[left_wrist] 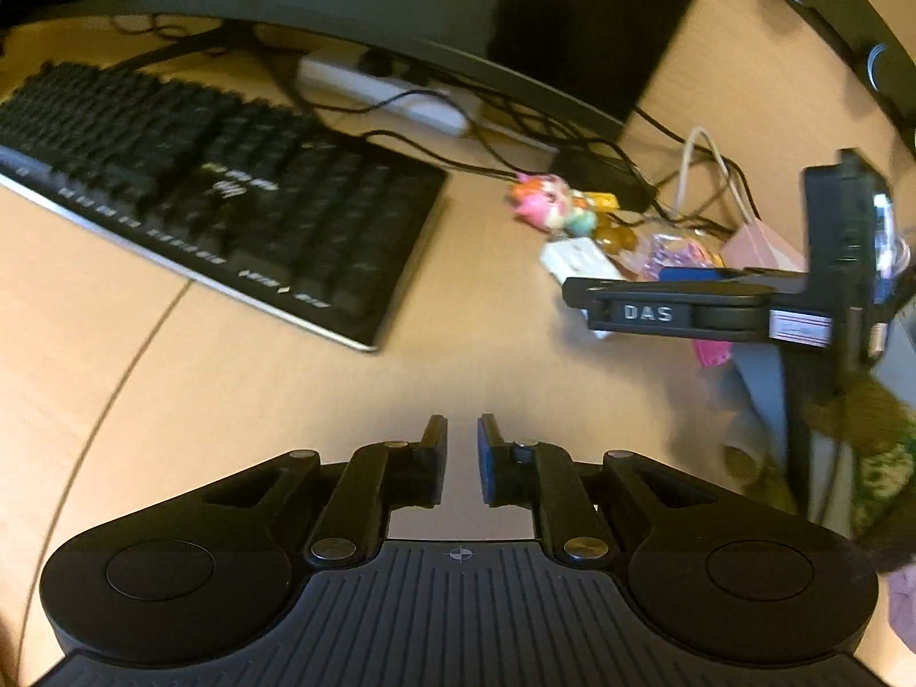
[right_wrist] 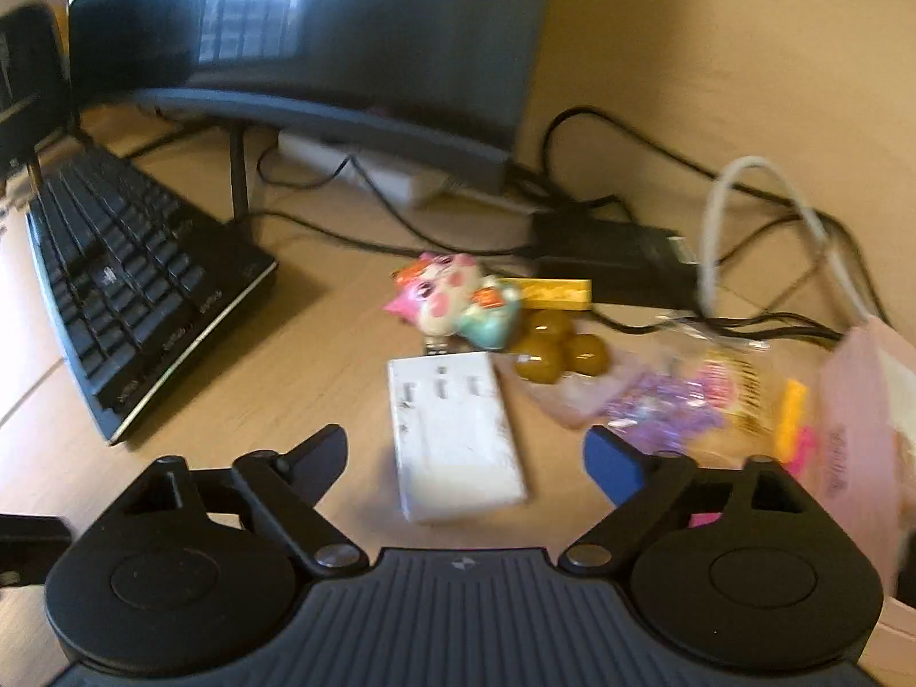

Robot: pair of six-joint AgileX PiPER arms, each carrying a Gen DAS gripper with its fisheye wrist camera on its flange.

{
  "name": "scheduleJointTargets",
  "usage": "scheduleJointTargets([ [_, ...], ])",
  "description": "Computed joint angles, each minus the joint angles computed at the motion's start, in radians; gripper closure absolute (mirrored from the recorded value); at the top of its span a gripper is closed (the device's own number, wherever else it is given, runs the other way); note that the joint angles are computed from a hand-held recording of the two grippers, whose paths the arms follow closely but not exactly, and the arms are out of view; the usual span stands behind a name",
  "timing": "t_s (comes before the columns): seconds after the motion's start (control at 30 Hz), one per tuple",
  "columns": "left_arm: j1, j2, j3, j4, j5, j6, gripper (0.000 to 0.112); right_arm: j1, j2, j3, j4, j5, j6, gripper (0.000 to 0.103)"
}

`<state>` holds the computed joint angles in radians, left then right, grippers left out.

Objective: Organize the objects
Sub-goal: 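Grasp the white USB hub with the right gripper and set it on open desk, then move the left gripper over the pink strainer basket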

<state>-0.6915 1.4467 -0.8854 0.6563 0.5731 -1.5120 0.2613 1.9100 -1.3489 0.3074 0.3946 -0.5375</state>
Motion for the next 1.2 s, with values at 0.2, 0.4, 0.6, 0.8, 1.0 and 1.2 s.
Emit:
scheduleJointTargets([
  [0.2,0.023,-0.028,0.048,0.007,-0.051,0.007,0.099,-0.003,-0.038,0.02,-0.069,0.084,0.076,0.055],
  [0.4,0.025,0.101,-0.068,-0.007,-0.175,0.155,0.098,-0.152,-0.348,0.355,-0.054,0.08,-0.061,0.055],
  [0.6,-0.035,0.358,-0.393,-0.234,-0.202,0.594,0.097,-0.428,-0.507,0.514,-0.149,0.046,-0.095,0.055],
  [0.8,-0.093,0.623,-0.812,-0.28,-0.046,0.775,0.096,-0.718,-0.482,0.477,0.065,0.089,-0.33,0.039],
  [1.0,-0.115,0.819,-1.133,-0.196,0.164,0.643,0.094,-0.868,-0.452,0.463,0.267,0.138,-0.556,0.024],
  [1.2,-0.09,0.876,-1.22,-0.225,0.212,0.529,0.094,-0.959,-0.403,0.433,0.375,0.192,-0.694,0.017],
])
